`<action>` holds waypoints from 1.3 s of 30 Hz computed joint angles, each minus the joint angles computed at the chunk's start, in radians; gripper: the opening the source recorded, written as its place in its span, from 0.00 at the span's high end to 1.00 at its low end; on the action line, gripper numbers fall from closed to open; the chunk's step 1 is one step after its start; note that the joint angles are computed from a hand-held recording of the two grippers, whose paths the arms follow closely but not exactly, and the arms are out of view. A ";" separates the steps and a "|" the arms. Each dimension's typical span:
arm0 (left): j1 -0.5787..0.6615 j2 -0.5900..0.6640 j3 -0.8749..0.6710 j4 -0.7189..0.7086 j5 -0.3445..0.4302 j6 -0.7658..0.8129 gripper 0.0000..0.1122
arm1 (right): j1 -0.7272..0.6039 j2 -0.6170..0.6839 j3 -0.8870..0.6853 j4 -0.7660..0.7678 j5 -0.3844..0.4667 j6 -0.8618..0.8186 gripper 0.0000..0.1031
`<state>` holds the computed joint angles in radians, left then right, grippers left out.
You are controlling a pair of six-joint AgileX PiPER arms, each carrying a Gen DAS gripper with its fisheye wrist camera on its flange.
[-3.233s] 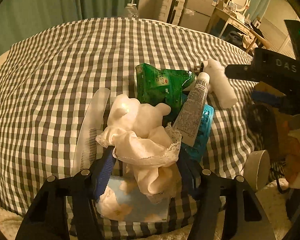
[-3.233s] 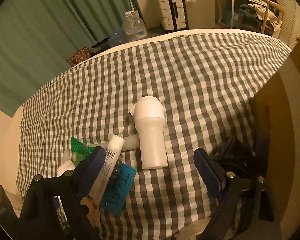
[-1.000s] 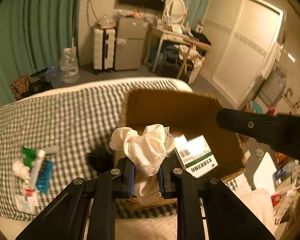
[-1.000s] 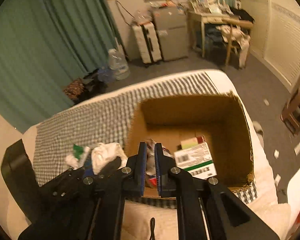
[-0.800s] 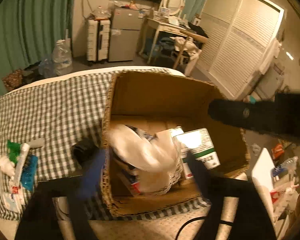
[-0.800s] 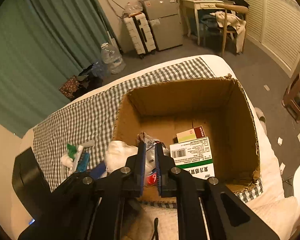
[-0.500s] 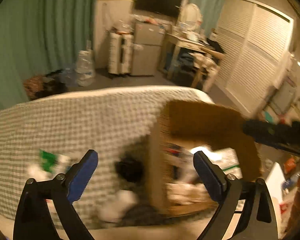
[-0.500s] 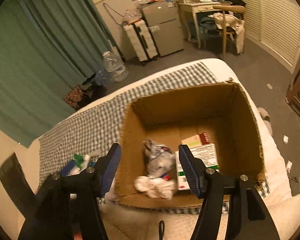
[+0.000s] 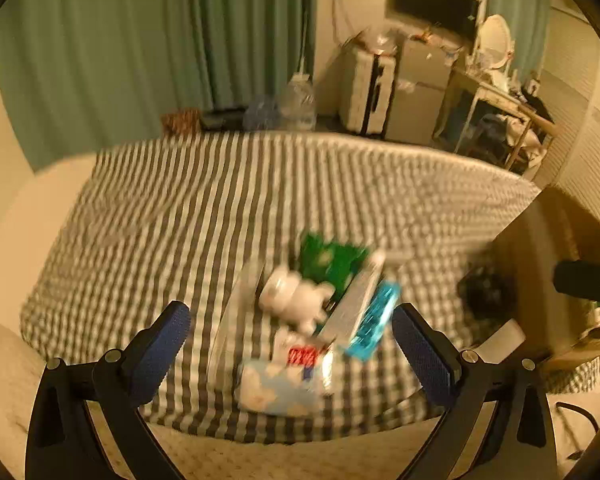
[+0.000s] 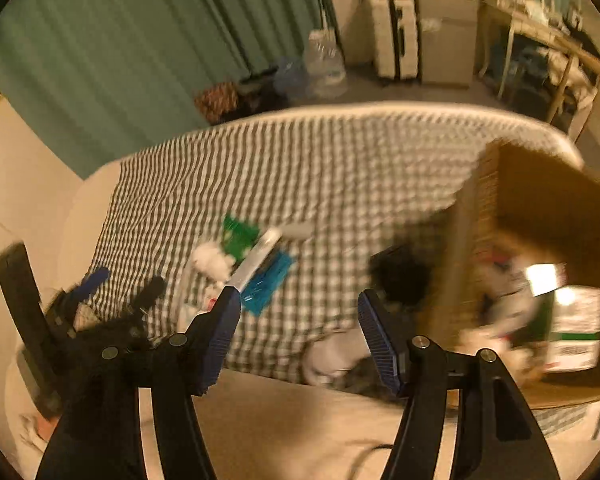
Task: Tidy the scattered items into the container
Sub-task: 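Grasp the white plush toy with the left tool while the right tool grasps the toothpaste tube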
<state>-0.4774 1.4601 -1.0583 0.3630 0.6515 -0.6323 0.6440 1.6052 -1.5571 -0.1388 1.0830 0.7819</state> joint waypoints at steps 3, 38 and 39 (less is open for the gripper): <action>0.100 0.048 0.044 -0.176 -0.080 0.124 0.08 | 0.012 0.100 -0.024 0.014 -0.052 0.022 0.41; 0.288 0.484 -0.253 -0.641 -0.023 0.567 0.09 | -0.102 0.449 -0.139 0.329 -0.223 -0.126 0.79; 0.285 0.494 -0.265 -0.634 -0.020 0.563 0.09 | -0.101 0.442 -0.133 0.319 -0.231 -0.117 0.73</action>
<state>-0.1928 1.9537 -1.3237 -0.2707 0.6310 -0.0689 0.5434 2.0469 -1.6901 0.1800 0.8515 0.6650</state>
